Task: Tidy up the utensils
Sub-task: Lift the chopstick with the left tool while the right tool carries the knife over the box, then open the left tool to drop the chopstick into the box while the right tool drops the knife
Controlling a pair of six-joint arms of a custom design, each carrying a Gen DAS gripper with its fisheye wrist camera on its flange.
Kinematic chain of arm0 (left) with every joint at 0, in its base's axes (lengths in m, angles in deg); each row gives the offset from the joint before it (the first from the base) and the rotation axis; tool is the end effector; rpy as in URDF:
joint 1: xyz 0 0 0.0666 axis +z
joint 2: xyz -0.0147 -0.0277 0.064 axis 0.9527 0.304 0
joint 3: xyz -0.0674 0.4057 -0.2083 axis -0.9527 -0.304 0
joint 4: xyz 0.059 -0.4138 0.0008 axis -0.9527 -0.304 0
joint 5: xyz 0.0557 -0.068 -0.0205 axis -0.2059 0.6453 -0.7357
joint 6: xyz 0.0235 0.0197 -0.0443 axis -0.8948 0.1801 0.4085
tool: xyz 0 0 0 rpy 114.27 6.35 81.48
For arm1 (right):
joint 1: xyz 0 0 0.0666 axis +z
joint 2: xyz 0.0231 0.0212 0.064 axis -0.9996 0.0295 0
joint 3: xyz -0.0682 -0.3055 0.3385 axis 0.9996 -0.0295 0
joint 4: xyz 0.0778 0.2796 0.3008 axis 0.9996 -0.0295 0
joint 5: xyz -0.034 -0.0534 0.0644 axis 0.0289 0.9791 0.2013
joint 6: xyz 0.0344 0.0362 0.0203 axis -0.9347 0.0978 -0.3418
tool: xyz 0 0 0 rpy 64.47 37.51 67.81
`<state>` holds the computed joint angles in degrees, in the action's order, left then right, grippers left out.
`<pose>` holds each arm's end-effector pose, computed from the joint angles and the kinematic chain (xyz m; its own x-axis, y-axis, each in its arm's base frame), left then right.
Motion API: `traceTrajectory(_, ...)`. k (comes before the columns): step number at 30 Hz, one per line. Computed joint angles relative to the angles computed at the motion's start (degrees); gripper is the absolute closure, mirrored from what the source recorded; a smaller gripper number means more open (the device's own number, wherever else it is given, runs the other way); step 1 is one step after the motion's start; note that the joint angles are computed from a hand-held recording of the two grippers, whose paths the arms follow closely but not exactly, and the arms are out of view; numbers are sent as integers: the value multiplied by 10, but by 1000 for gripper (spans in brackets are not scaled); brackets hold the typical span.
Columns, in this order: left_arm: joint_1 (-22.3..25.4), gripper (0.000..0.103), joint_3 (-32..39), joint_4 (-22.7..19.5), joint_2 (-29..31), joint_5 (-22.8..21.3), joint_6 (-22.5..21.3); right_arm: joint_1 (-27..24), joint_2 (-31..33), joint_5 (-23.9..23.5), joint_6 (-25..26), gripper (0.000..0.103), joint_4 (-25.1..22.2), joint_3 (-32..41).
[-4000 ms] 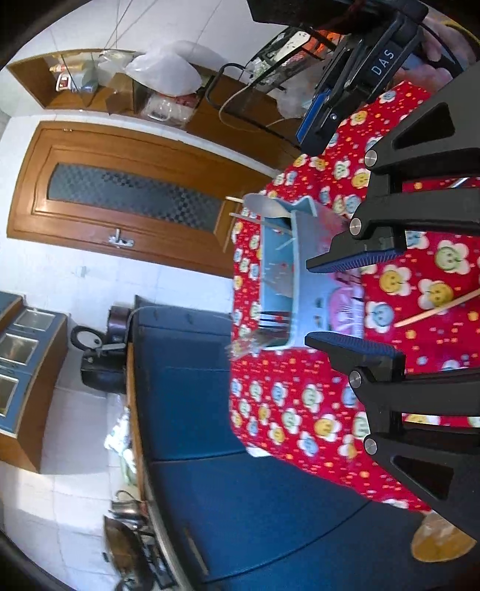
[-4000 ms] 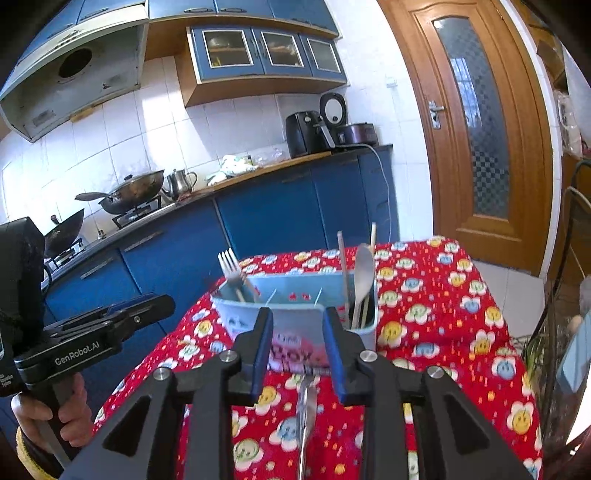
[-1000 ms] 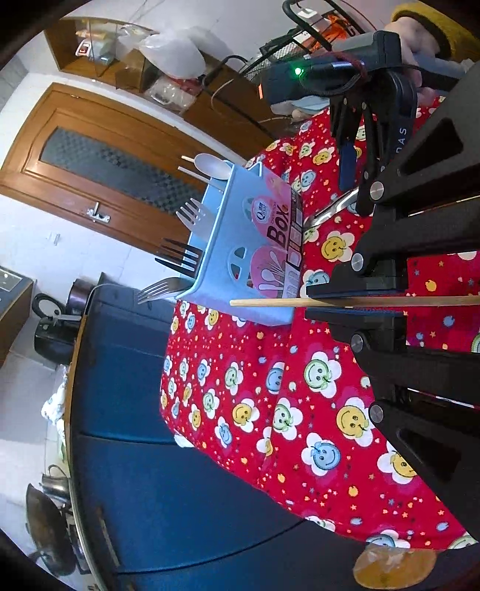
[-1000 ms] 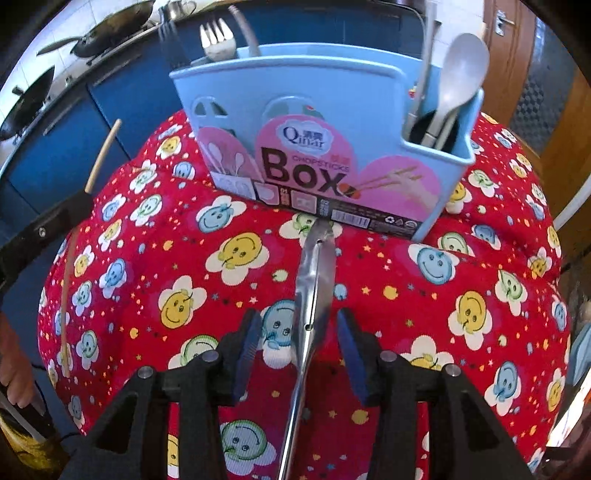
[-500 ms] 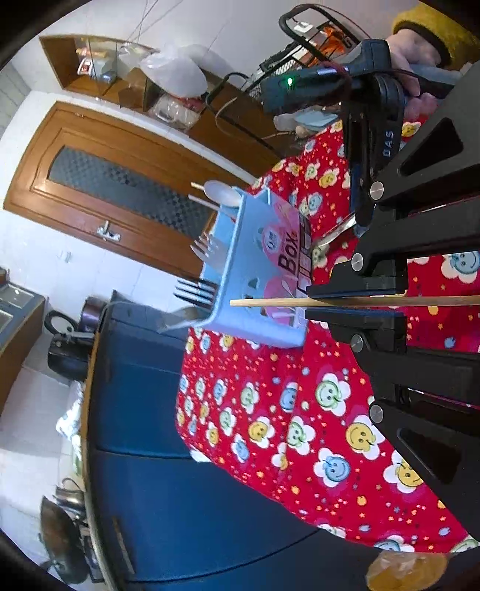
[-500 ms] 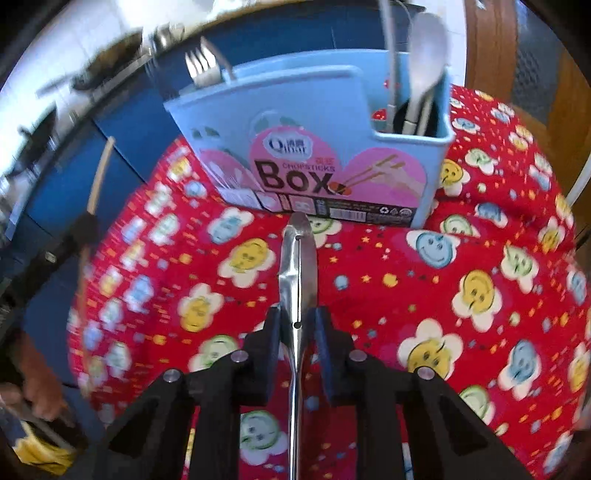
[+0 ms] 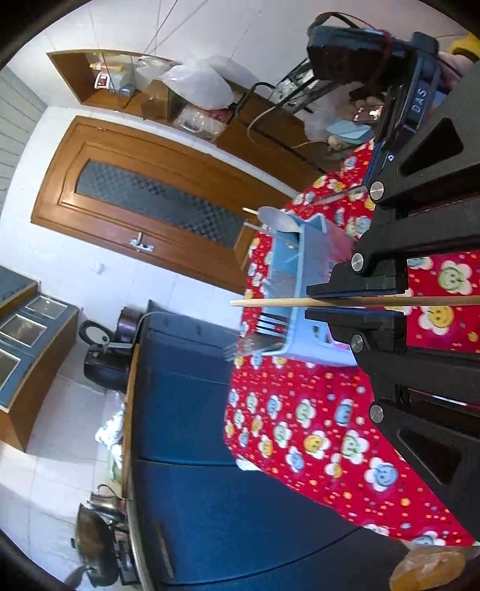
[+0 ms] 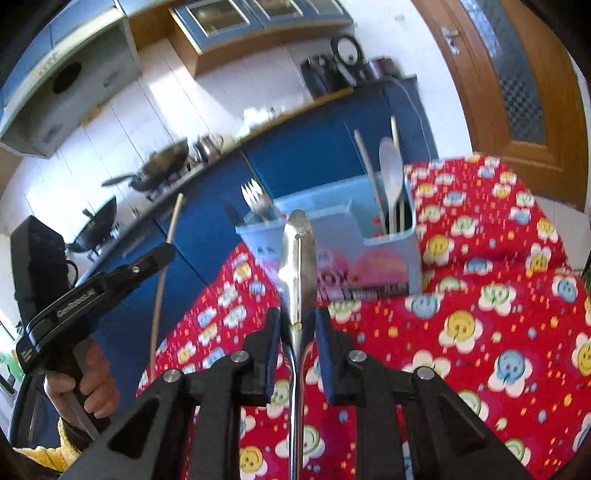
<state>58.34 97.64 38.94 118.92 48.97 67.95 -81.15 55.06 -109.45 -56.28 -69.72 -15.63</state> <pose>0.5050 -0.1236 0.3923 -0.4473 -0.2607 -0.8555 0.0198 0.9535 -0.3009 0.5719 0.0944 0.3463 -0.6569 -0.0349 -0.7532 -0.5521 0.7027 0.4489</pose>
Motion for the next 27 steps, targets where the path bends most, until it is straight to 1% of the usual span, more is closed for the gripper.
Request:
traceTrajectory(4, 0, 98, 19, 12, 10, -9, -11, -2, -5, -1, -35, 82, 53, -4)
traceTrajectory(7, 0, 98, 41, 24, 21, -20, -21, -4, -9, 3, -43, 82, 84, -6)
traceTrajectory(12, 7, 98, 74, 50, 41, -26, -18, -6, -4, 6, -47, 82, 106, 9)
traceTrajectory(17, 11, 98, 105, 88, 64, -49, -34, -6, 8, 14, -56, 82, 125, 30)
traceTrajectory(22, 12, 98, 134, 117, 95, -68, -31, -4, 20, 30, -61, 82, 148, 45)
traceTrajectory(27, 7, 98, 158, 156, 130, -112, -41, -2, 36, 40, -69, 82, 165, 65)
